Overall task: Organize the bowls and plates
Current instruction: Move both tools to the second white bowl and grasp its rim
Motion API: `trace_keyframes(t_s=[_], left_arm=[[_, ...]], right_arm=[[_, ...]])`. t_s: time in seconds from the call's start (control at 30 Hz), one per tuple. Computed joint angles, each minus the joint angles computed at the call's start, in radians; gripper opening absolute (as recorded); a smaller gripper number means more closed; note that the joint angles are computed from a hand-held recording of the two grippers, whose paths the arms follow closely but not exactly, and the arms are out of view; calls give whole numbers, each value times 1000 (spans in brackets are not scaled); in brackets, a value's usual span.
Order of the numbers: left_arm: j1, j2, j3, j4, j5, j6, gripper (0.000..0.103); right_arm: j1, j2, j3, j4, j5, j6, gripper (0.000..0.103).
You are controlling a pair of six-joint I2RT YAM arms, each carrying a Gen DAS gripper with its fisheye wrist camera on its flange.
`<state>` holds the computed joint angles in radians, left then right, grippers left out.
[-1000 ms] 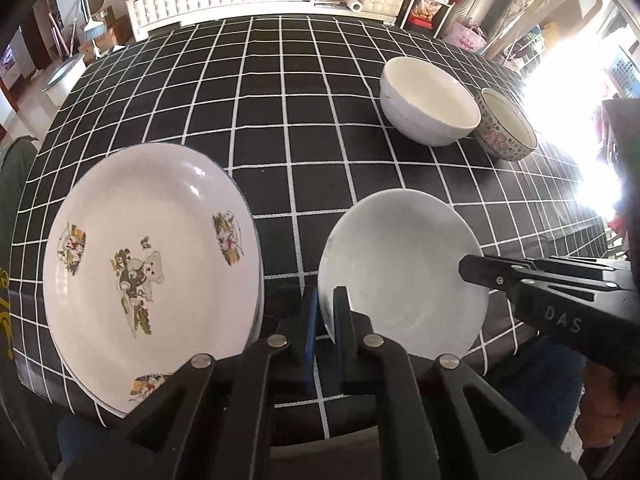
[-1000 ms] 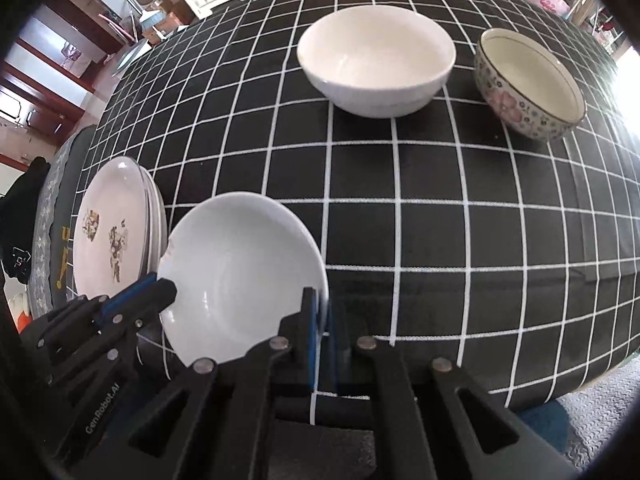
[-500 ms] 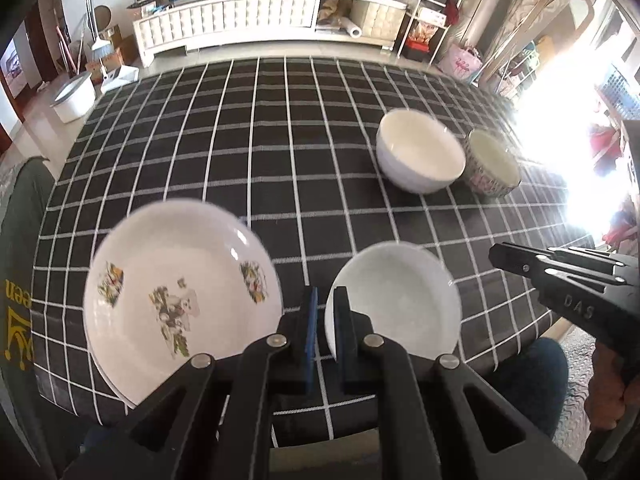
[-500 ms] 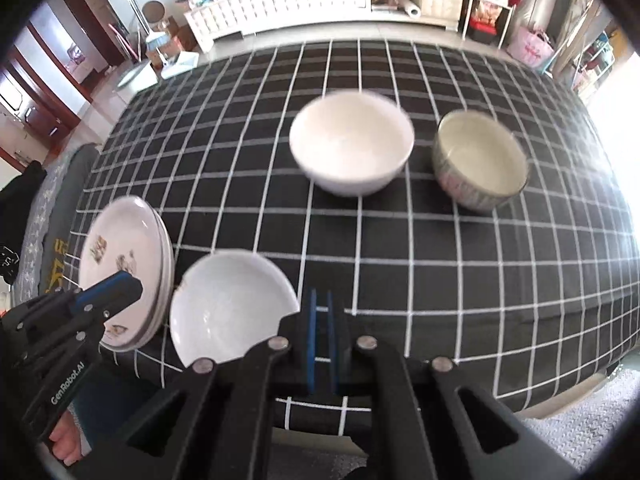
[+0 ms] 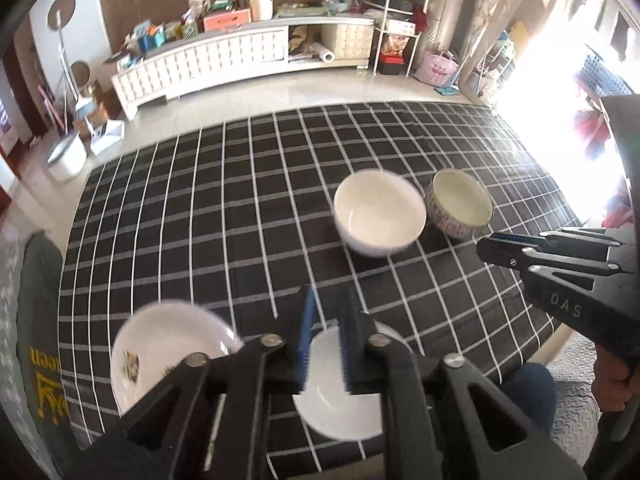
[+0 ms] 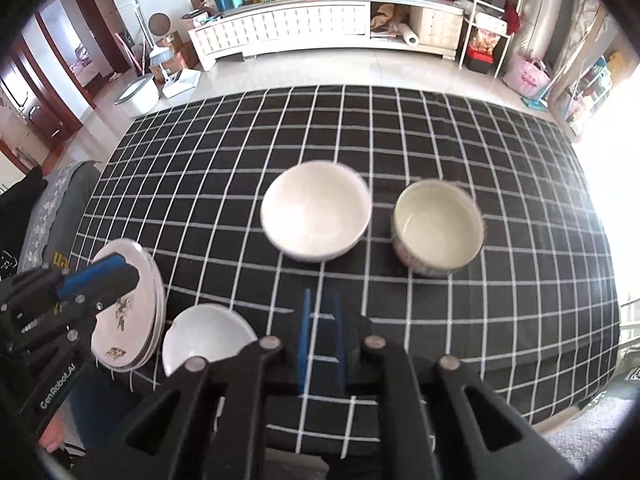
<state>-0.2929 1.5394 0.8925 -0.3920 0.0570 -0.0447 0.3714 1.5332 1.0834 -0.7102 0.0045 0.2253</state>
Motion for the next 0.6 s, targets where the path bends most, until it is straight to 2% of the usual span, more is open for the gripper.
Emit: trace_keyframes(t_s=[0.1, 0.27, 0.4, 0.6], left_arm=[[-10, 50, 66, -11, 0, 7, 16], [-16, 176, 211, -49, 1, 20, 16], [-4, 285, 320, -84, 34, 17, 16], [9, 433, 456, -134, 79, -8, 16]], right_arm=[[-42, 33, 38, -4, -29, -16, 24], [-91, 108, 104, -3, -49, -39, 40], [-127, 198, 174, -19, -115, -42, 41], [-154, 307, 257, -21, -156, -41, 41]])
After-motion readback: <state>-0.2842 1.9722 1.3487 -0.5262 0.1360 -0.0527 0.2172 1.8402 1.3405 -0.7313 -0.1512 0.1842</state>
